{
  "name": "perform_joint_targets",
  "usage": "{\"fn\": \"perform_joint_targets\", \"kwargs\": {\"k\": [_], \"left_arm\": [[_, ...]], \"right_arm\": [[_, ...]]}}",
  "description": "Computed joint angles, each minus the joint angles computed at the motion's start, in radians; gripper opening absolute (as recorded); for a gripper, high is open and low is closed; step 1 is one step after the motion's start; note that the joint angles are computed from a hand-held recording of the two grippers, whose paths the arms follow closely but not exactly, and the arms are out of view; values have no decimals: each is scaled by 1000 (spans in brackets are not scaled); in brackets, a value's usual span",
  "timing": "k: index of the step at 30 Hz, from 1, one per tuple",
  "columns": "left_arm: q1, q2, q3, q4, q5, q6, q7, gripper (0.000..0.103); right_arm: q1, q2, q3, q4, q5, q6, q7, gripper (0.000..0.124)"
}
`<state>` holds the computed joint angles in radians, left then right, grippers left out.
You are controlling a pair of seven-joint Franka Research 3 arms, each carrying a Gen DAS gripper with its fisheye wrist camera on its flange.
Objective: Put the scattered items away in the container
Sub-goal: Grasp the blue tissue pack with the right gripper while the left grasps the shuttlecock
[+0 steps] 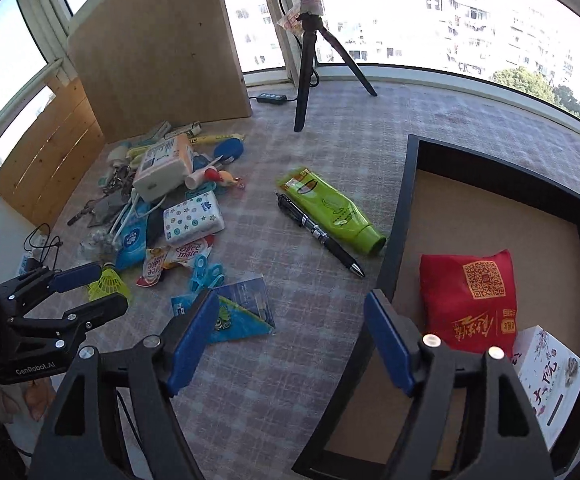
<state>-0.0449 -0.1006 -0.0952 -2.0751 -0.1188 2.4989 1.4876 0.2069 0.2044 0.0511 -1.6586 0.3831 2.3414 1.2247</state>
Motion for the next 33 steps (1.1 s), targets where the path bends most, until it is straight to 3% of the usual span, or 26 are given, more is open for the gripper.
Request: {"fn": "perform_joint_targets", "kwargs": {"k": [10,20,33], "left_arm": [[42,-76,54,-148,-26,-13,14,65],[50,-31,56,-117,-93,-37,110,64],[81,4,44,-89,-42,-58,3,64]], "right_arm": [[71,33,22,-3,-106,-36,-10,75],[98,28,47,-8,-251,-73,-593,75],[140,166,39,134,-347,-114,-895,75]]}}
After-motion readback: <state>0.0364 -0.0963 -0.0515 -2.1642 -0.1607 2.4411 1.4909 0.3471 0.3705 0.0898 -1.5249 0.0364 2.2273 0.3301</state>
